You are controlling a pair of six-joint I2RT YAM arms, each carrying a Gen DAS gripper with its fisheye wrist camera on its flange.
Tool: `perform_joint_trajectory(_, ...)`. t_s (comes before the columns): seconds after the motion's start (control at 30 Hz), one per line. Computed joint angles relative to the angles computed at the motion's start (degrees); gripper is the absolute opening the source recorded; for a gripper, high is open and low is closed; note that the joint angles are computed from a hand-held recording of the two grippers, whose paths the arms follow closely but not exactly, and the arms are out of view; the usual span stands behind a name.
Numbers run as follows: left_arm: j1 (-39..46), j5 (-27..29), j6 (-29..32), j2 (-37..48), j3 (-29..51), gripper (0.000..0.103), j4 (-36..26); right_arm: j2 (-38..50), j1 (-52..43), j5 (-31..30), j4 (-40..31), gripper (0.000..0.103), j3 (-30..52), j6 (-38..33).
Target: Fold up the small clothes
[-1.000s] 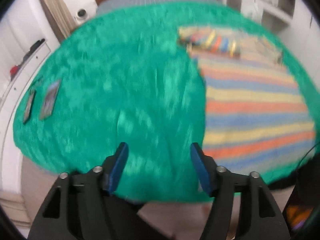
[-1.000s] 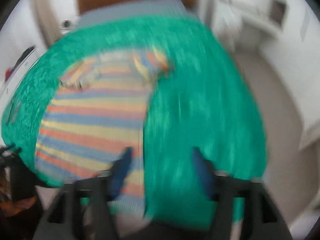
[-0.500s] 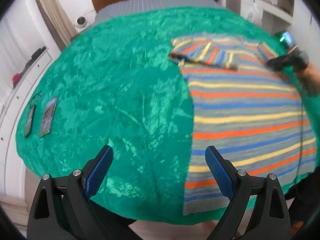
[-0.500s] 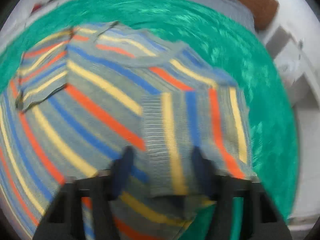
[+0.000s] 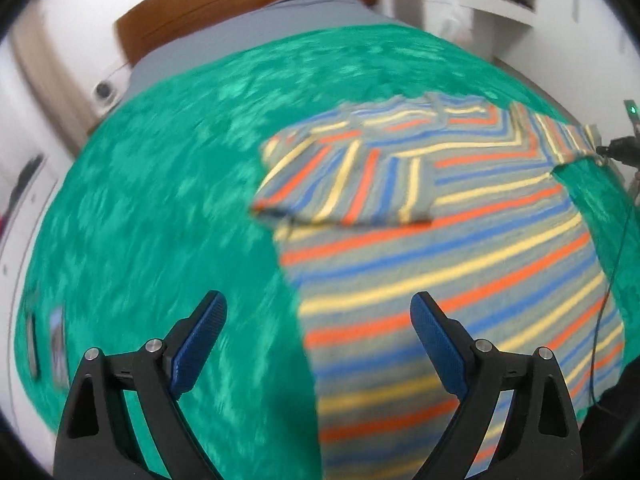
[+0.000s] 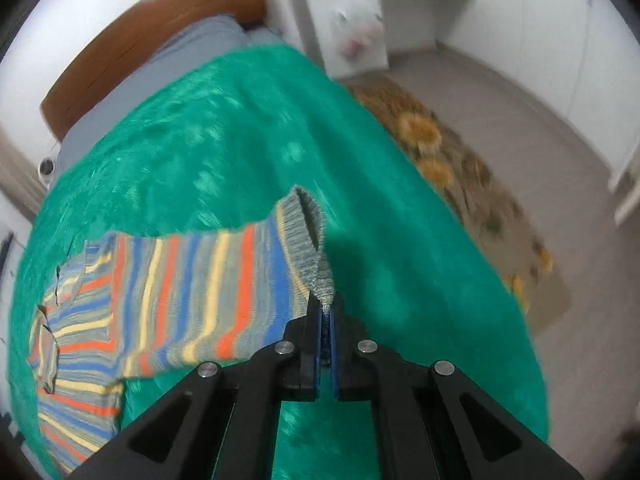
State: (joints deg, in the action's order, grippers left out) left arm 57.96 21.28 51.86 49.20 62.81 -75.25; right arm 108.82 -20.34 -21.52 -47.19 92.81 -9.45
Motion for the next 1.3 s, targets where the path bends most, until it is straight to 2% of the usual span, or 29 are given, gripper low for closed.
perform_joint_trajectory(0.1, -14.85, -7.54, -8.46, -0.69, -1.56, 0.094, 5.70, -0.13, -1.05, 0.39, 0.16, 0.003, -1.80, 1.03)
perform_joint_trajectory(0.27, -31.43, -15.25, -15.04, 1.05, -3.92, 0.094, 12.39, -3.39, -3.44, 1.19, -0.99, 0.002, -4.88, -0.34)
perform_joint_trajectory(0.4, -45.50, -24.09, -20.76, 10.82, -7.56, 0.095, 21.15, -6.07, -3.87, 1.06, -2.72, 0.003, -6.55, -3.41)
perform_joint_trajectory(0.47, -47.94, -27.56, -21.92, 17.13, -8.92, 0.092, 24.67, -7.28, -3.75, 0.50, -2.42, 0.004, -7.79, -4.14)
perform_joint_trajectory(0.5, -47.42, -26.48, -21.47, 18.47, -9.24, 0.086, 25.59, -7.39, -3.86, 0.26, -2.56, 0.006, -7.90, -4.29)
perform_joint_trajectory(0.53, -45.54, -23.25, -20.76, 19.27, -8.76, 0.081, 25.45, -7.74, -4.00, 0.14, -2.20, 0.012, -8.38, -4.22)
perform_joint_trajectory(0.57, -44.19, -21.20, -20.51, 19.89, -7.80, 0.058, 24.37, -8.78, -4.29, 0.55, -2.02, 0.014, -9.01, -4.29)
perform_joint_trajectory(0.6, -41.88, -18.36, -20.36, 21.10, -5.65, 0.019, 22.01, -9.68, -4.83, 0.02, -2.24, 0.019, -9.48, -4.84)
perform_joint_trajectory(0.63, -40.19, -17.63, -20.31, 21.40, -4.45, 0.006, 20.99, -10.67, -5.20, -0.47, -2.48, 0.028, -9.87, -5.22)
perform_joint_trajectory(0.73, -28.26, -10.63, -18.82, 22.74, 1.87, 0.007, 17.77, -16.69, -6.97, -2.52, -2.25, 0.044, -13.73, -7.31)
perform_joint_trajectory(0.83, -12.19, -2.25, -18.76, 28.52, 11.82, 0.007, 13.17, -22.38, -7.71, -4.68, -3.03, 0.050, -17.40, -9.02)
perform_joint_trajectory(0.9, -1.17, 0.79, -19.94, 34.44, 19.37, 0.006, 11.42, -26.85, -7.84, -6.60, -4.04, 0.053, -20.62, -10.47)
perform_joint_trajectory(1.0, 10.12, -2.38, -23.69, 43.58, 26.64, 0.006, 14.89, -33.26, -6.79, -8.42, -4.80, 0.054, -26.32, -11.94)
perform_joint_trajectory(1.07, 14.11, -5.76, -25.13, 48.43, 28.58, 0.006, 17.42, -36.60, -5.07, -8.39, -4.57, 0.054, -30.01, -11.53)
perform_joint_trajectory(1.13, 16.54, -6.76, -25.24, 52.96, 30.35, 0.006, 17.55, -38.54, -3.58, -8.29, -4.21, 0.054, -32.68, -10.79)
perform_joint_trajectory(1.2, 17.62, -7.02, -24.74, 54.91, 29.84, 0.005, 18.05, -39.89, -1.79, -7.79, -3.32, 0.054, -35.66, -9.16)
perform_joint_trajectory(1.3, 17.09, -8.07, -23.81, 53.05, 24.44, 0.005, 22.94, -41.55, 0.40, -6.68, -2.62, 0.054, -38.69, -7.33)
